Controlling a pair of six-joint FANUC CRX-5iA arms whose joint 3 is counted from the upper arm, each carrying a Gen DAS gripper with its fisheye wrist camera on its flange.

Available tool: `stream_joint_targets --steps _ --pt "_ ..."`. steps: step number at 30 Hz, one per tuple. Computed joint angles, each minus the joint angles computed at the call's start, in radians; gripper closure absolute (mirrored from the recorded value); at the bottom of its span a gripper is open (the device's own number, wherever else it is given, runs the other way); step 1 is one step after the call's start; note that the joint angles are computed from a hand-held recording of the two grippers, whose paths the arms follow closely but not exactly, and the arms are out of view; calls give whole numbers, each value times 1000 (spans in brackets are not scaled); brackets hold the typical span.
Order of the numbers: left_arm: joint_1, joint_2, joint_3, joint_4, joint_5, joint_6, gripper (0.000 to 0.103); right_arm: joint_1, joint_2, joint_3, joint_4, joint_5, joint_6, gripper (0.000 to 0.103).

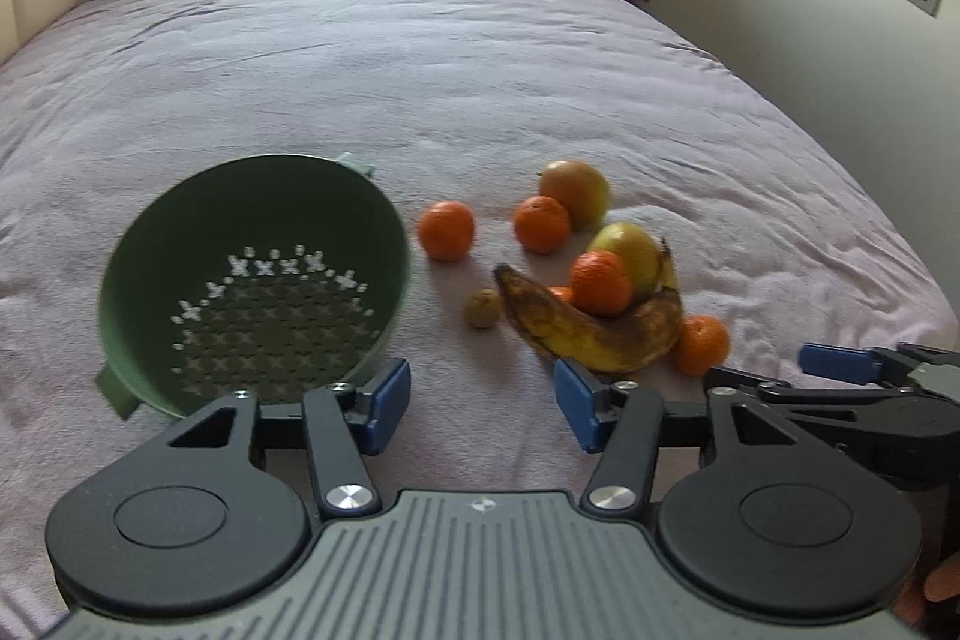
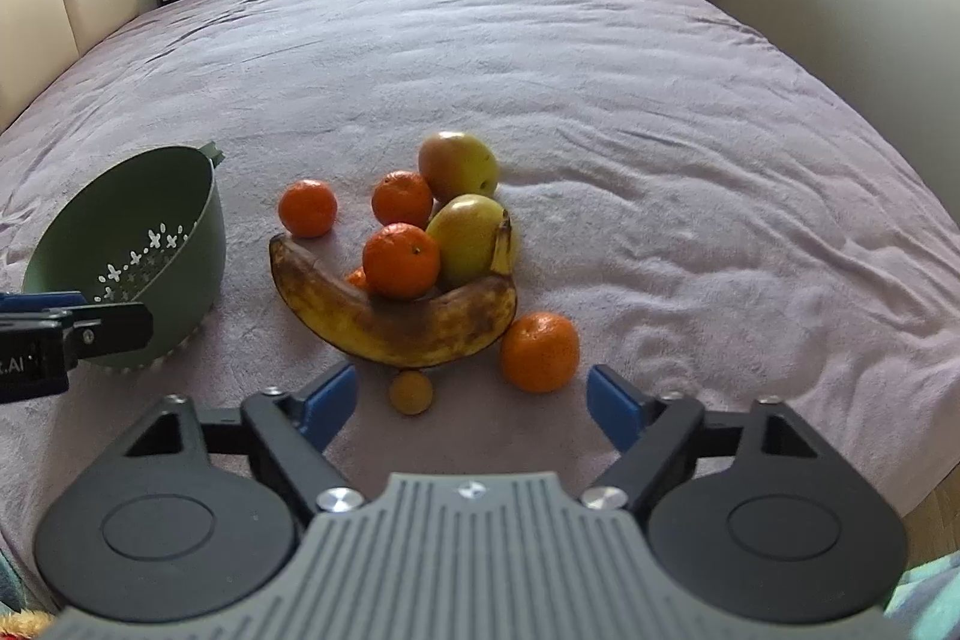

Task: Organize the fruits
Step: 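Move the left tool to the banana and close on its stem end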

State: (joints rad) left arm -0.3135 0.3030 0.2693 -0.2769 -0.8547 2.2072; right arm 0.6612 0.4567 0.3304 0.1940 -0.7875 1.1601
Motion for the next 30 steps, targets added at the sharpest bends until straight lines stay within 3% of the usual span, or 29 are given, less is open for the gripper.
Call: stream_joint_targets --steps 7,10,21,25,30 --pt "8 33 -7 54 79 -38 48 -11 35 30 6 -25 -22 46" --pt "13 55 -8 83 114 -58 48 -18 60 60 -2 -49 -19 49" --pt "60 119 -43 244 226 -67 40 -35 159 178 -18 -138 -31 48" --pt "59 140 -29 224 227 -23 33 -40 175 191 -21 -132 -36 41" --pt "72 163 -33 277 250 -29 30 -38 213 234 -12 -157 -15 41"
